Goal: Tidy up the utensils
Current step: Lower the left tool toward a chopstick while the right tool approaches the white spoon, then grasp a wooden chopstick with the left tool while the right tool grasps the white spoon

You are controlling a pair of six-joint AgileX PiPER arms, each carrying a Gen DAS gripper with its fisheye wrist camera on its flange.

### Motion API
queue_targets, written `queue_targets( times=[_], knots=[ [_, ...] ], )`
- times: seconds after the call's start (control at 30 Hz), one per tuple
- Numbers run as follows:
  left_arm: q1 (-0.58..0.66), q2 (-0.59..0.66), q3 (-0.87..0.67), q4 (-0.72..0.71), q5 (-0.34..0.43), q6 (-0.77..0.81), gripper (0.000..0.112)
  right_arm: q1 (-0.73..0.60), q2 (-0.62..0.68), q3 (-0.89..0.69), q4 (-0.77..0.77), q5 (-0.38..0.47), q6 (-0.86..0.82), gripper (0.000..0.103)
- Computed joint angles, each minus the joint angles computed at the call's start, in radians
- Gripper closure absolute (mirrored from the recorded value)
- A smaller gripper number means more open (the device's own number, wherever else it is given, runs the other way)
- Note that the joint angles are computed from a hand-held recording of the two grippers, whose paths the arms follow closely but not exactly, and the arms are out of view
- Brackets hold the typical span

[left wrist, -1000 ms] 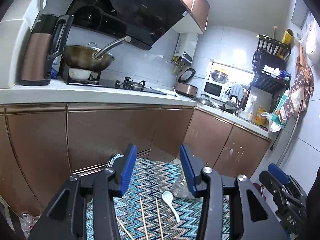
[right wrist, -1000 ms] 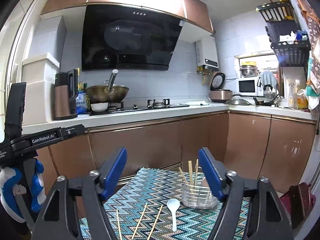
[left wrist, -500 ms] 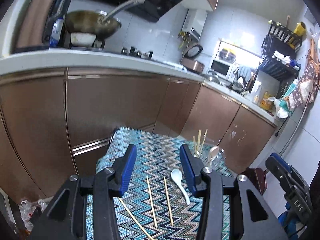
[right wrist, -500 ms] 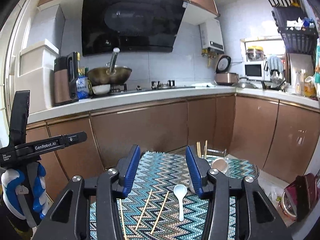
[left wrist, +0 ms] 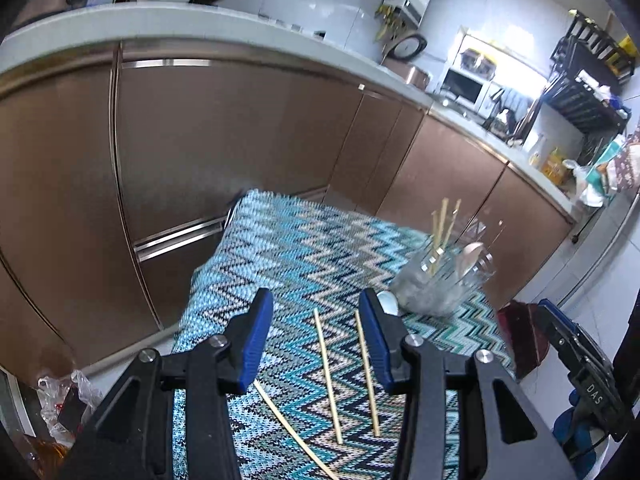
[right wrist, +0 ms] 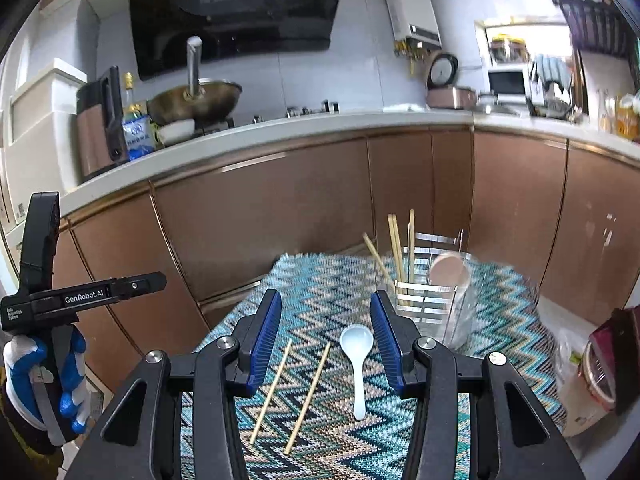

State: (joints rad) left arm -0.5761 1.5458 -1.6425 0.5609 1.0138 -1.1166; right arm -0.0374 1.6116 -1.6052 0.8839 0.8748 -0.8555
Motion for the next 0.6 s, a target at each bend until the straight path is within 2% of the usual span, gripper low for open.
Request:
queue_targets(
  times=[0.2,0.33,0.43,0.6],
  knots=[
    [0.089,0.087,0.012,-0.135,-0.076,0.093,0.070,0.038,0.126,-0.054,-0.065,-0.005,0.039,0.060],
    [0.149,0.186,-0.040,-0.286,-0.105,0.206,0.070,0.072,0.229,-0.125,-0.140,0.009,0.089,0.061],
    [0.189,0.272,-0.105,-0.403,-0.098,0.293,0.072,0.103,0.325,-0.211,-0.218,0.039,0.148,0.062],
    [0.242,0.411,-0.240,-0.552,-0.034,0.416,0.076,0.148,0.461,-0.360,-0.324,0.092,0.225,0.062]
  ],
)
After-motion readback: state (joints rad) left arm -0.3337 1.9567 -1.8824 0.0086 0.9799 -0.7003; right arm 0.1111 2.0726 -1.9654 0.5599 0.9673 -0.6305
